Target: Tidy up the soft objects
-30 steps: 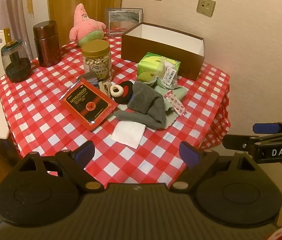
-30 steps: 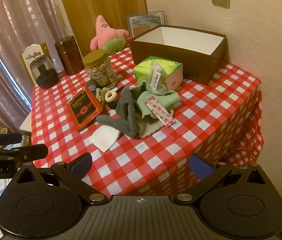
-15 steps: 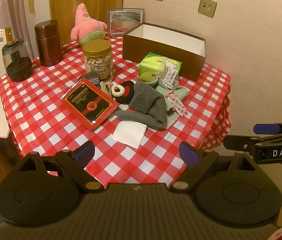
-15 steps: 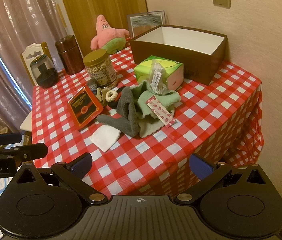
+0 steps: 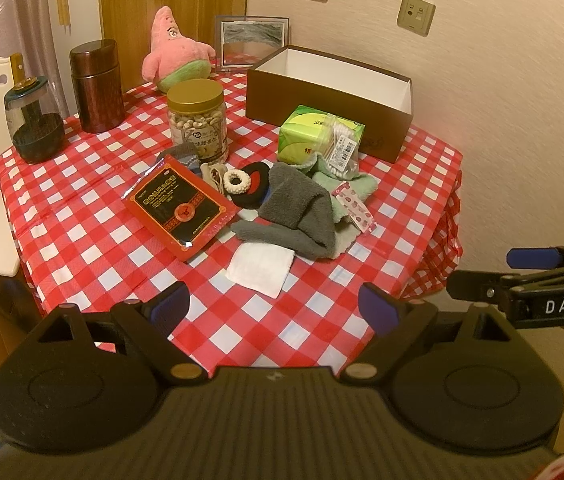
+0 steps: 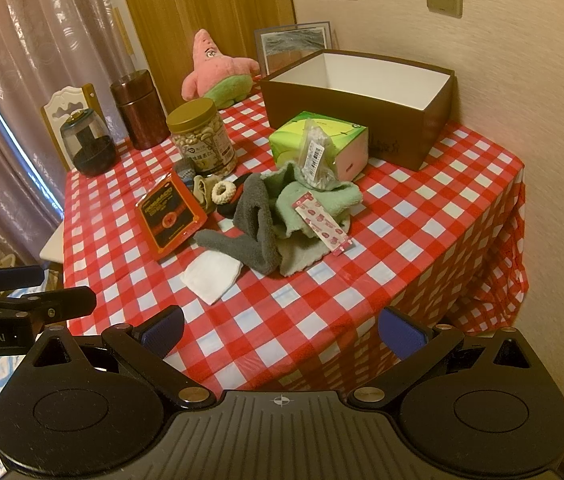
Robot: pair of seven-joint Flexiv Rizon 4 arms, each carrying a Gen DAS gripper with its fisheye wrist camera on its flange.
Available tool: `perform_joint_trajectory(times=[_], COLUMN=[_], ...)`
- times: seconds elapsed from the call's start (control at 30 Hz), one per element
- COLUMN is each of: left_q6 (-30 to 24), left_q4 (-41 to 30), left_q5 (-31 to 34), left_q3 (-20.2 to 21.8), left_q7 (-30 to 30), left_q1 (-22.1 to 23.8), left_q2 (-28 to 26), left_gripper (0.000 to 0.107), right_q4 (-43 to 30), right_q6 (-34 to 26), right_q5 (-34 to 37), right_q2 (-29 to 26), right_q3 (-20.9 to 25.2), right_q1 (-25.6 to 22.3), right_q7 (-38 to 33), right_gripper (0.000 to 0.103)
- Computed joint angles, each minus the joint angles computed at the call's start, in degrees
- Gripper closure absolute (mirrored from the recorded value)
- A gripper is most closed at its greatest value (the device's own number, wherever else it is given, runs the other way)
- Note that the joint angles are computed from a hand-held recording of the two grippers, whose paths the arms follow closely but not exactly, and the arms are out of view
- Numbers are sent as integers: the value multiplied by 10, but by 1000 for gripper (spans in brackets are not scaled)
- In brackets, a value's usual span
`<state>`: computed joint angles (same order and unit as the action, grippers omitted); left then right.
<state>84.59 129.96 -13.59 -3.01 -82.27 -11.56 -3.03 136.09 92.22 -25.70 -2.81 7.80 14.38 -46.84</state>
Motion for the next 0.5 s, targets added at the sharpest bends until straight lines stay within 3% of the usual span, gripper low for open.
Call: perform_joint_trajectory(times=[0.5], left_q6=[1], left_q4=[1], left_q5=[-2], left_q3=[0], left_q7=[2], left_q1=[0], left_q2=[0], left_gripper=[16], right_q4=[1], right_q6=[2], right_q5=[-10], right_q2=[-1], right_q3=[-3], right_q1=[1], right_q7=[8], right_gripper=[0])
